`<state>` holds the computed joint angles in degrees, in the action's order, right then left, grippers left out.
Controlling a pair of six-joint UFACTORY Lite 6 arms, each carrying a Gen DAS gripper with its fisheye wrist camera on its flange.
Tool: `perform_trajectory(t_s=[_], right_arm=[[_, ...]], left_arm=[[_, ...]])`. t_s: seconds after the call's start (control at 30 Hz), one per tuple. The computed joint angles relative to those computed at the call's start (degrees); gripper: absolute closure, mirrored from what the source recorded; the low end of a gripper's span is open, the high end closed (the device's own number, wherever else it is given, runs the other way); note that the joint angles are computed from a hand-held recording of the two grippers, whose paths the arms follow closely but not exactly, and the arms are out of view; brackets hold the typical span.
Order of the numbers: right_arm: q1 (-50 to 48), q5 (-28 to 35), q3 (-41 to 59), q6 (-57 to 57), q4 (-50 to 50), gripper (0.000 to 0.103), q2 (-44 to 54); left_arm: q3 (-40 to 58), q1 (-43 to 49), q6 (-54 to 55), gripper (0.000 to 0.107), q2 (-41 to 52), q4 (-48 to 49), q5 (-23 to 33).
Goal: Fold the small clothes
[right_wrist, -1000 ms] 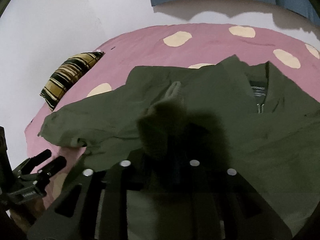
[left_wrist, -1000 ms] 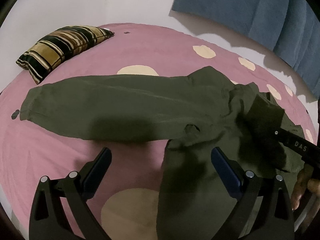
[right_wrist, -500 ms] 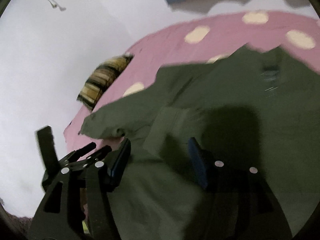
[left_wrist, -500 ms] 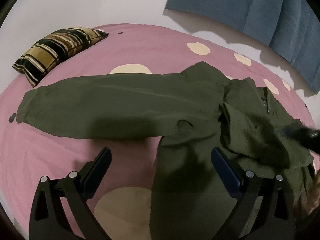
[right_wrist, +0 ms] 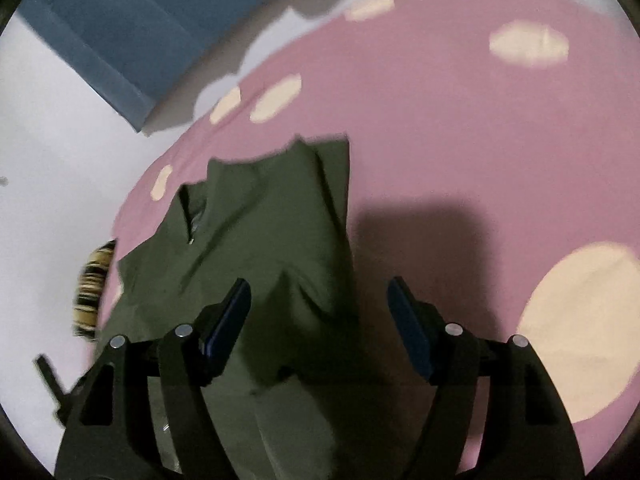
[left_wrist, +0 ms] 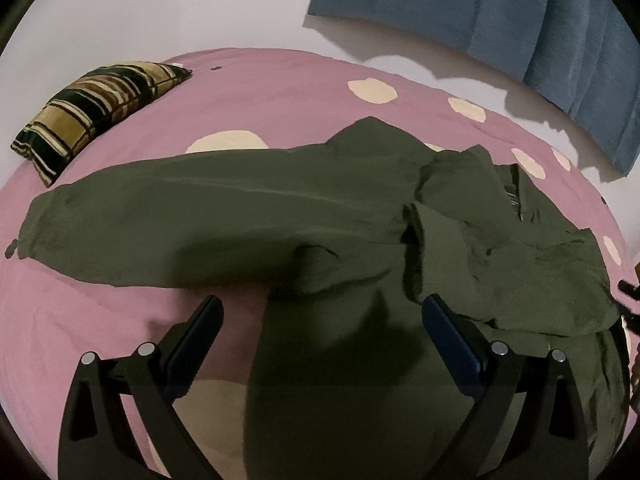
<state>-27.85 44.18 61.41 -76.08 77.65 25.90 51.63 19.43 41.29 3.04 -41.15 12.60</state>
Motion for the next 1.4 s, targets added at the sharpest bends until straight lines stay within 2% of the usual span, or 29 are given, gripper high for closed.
perform_trajectory(t_s=[0.03,0.07,0.1,0.2,0.43,0.53,0.63,0.67,0.7,0.8,0.93,0.97,1.0,1.03,1.07,1.13,1.27,1.4], right_arm=[[-0.1,1.4,1.0,0.5,-1.3,0.037,1.7],[0.1,2.3,2.0,0.7,-2.7,0.058,3.2],[0.9,2.2,2.7,1.3,-4.9,0.071,4.3],[2.1,-2.4,-0.2,-2.4,-3.9,0.089,2.7],[-0.6,0.1,-1.3,-5.6,-1.7,0.089,3.7],[-0.8,2.1,0.9,-2.2,-3.7,0.081,4.5],[-2.1,4.2,2.2,-1.9,-3.4,0.057,2.4],[-2.5,5.0,3.1,-1.9,-3.0,0.043,2.3],[-2.4,5.5,5.0,-1.1,-2.6,0.038,2.6],[-0.6,7.1,15.6,4.3,-3.2,0.037,8.4],[3.9,5.4,33.3,14.9,-8.1,0.037,19.9],[4.8,4.7,37.1,17.3,-9.8,0.038,22.5],[5.8,4.3,41.6,20.4,-12.2,0.049,25.7],[6.2,5.0,45.0,22.7,-14.2,0.067,28.2],[6.5,6.4,48.2,24.7,-15.9,0.097,30.7],[6.4,7.3,50.5,25.5,-16.7,0.097,32.9],[4.9,5.3,46.3,21.8,-12.7,0.097,31.3],[3.0,6.0,47.3,21.6,-11.0,0.096,34.1]], left_arm=[[0.2,-0.4,-1.5,0.008,0.2,1.3,-0.1],[0.4,-0.9,-3.0,0.008,0.3,2.6,-0.2],[0.5,-1.3,-4.3,0.008,0.5,3.6,-0.2],[1.0,-2.3,-7.2,0.008,0.9,5.6,-0.2],[1.3,-3.9,-8.6,0.008,1.6,6.9,-1.0],[1.4,-3.4,-6.8,0.008,1.9,5.1,-0.5],[1.3,-2.8,-4.2,0.008,2.0,2.7,0.2],[1.6,-2.6,-4.0,0.008,2.2,2.7,0.4],[1.8,-2.6,-4.2,0.008,2.5,3.0,0.5],[2.1,-2.8,-5.5,0.008,2.8,3.9,0.4],[2.1,-3.2,-8.0,0.008,3.1,6.4,0.0],[2.4,-3.1,-8.3,0.008,3.5,6.7,0.2],[2.6,-3.0,-8.4,0.008,3.8,6.8,0.3],[2.9,-2.8,-8.8,0.008,4.2,7.1,0.5],[3.2,-2.6,-8.8,0.008,4.5,7.1,0.6],[3.7,-2.2,-8.2,0.008,5.2,6.4,0.9],[4.7,-2.1,-8.1,0.008,6.3,6.1,1.1],[4.3,-2.2,-6.1,0.008,6.1,4.4,0.7]])
